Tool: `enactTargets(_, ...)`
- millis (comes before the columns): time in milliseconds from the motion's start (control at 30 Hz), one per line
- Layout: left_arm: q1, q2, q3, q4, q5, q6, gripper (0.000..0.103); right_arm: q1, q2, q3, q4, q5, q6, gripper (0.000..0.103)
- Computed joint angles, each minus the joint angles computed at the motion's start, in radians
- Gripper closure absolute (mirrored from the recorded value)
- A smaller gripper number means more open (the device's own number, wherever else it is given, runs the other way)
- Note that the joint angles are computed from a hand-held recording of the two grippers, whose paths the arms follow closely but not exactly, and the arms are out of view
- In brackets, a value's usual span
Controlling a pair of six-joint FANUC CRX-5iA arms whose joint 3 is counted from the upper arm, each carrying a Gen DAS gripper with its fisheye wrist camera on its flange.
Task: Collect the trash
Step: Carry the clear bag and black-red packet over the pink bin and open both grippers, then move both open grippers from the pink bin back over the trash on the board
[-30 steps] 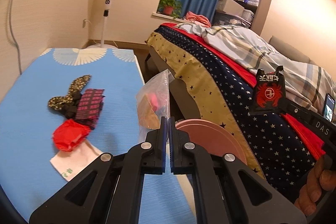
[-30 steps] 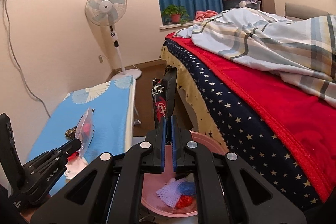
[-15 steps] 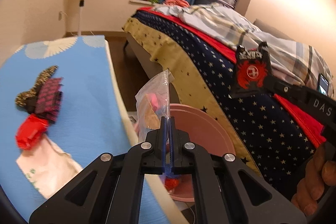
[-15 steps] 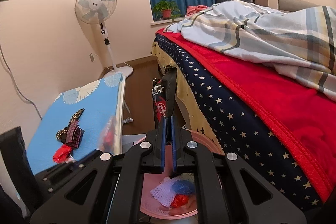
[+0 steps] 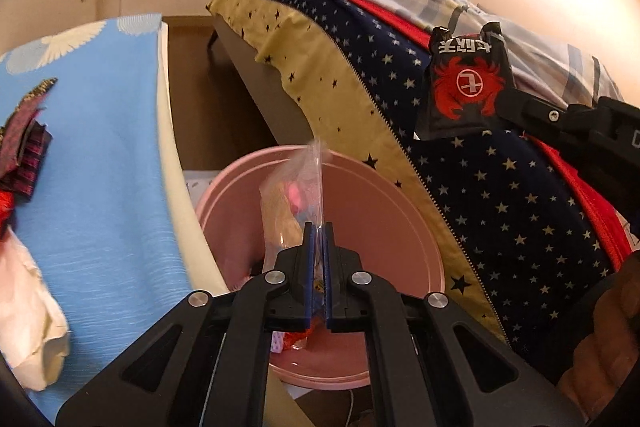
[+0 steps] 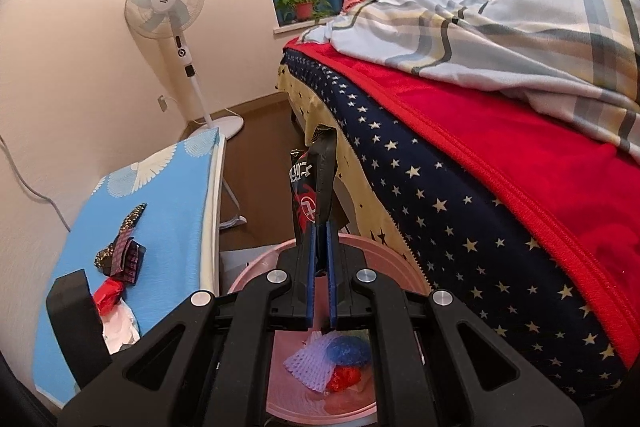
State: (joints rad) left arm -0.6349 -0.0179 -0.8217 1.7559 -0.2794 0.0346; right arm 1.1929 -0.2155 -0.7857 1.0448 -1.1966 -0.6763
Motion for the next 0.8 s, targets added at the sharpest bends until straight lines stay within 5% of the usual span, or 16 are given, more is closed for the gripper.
enactTargets(100,0.007,0.013,0.002,-0.017,0.008,0.034,0.07,-0.015,0.005,0.002,-0.025,0.021,-0.002,0.094)
enactTargets(300,0.007,0.001,-0.007,0.026,0.026,0.012,0.07,-0.027,0.016,-0.002,-0.046,0.043,-0.029,0.077)
enactTargets(800,0.029,-0.123,-0.065,0.115,0.04,-0.089,0.07,0.017,0.023,-0.009,0.042,0.032,-0.053,0.077)
